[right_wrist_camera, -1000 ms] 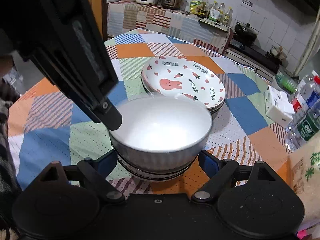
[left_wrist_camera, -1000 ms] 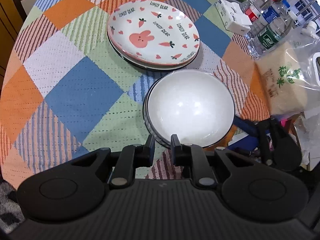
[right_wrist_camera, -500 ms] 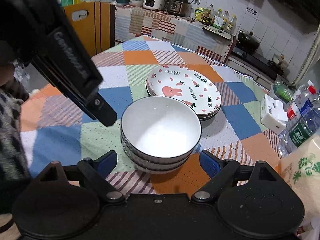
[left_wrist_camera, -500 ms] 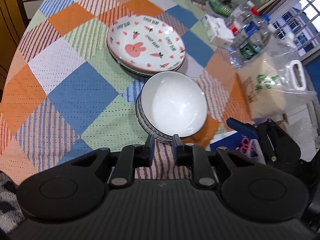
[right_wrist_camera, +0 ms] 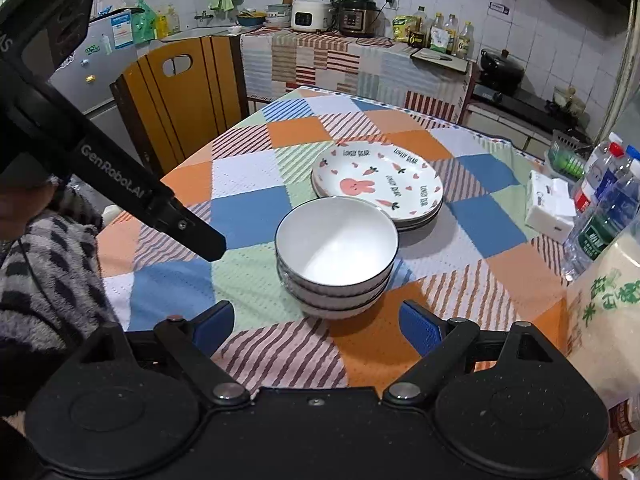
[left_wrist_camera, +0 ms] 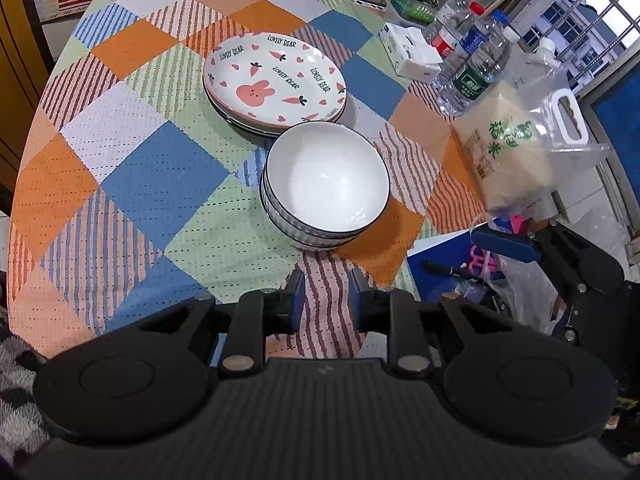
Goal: Organize plates and bowls
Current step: 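Close the left tool on the rim of the three-bowl stack, then carry the bowl stack with the left tool and lower it onto the bunny-print plate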
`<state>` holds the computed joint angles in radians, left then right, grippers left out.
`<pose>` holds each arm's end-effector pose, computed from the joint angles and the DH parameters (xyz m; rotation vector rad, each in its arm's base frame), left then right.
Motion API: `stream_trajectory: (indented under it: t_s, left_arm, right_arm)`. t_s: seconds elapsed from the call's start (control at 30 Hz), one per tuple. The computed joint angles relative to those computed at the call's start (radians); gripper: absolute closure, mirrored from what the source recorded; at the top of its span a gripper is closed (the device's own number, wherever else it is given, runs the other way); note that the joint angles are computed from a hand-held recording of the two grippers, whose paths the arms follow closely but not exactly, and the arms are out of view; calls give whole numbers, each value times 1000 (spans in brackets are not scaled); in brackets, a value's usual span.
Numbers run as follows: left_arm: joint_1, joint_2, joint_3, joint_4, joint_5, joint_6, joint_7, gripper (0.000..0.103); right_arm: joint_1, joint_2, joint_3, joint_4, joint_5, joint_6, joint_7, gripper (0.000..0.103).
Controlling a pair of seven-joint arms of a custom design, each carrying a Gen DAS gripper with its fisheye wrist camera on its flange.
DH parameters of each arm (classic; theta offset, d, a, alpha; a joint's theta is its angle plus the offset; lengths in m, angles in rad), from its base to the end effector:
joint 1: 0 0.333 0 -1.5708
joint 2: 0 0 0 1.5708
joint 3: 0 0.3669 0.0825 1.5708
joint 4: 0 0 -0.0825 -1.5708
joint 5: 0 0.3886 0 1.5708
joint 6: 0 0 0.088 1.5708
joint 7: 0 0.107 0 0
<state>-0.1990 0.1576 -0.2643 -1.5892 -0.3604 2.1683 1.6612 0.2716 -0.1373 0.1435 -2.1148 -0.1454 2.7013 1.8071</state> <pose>0.5899 -0.2937 0.6403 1.6276 -2.4599 0.8469 0.5069 0.2338 0.6066 -2.0023 1.4872 -0.5642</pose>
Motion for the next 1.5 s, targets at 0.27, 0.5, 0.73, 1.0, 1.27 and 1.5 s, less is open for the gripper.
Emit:
stream_trajectory:
  t_s: [0.27, 0.5, 0.73, 1.0, 1.27, 1.5]
  left_arm:
    - [-3, 21, 1, -33, 41, 65, -4, 80]
    - [26, 75, -14, -3, -33, 126, 51, 66]
    - [39, 224, -46, 146, -36, 121, 51, 57]
    - [65, 310, -80, 174, -62, 128, 17, 56]
    - [95, 322, -112, 123, -144, 188, 40, 60]
    - [98, 345, -119, 127, -179, 193, 36, 65]
  right_arm:
    - [20, 58, -29, -5, 138, 7, -63, 11]
    - [33, 147, -51, 28, 255, -22, -115, 11]
    - [44, 214, -71, 35, 222, 64, -84, 11]
    - [85, 269, -123, 10, 76, 238, 15, 11]
    - [214, 323, -285, 8, -178, 366, 218, 11]
    - [219, 367, -299, 27, -116, 421, 204, 10]
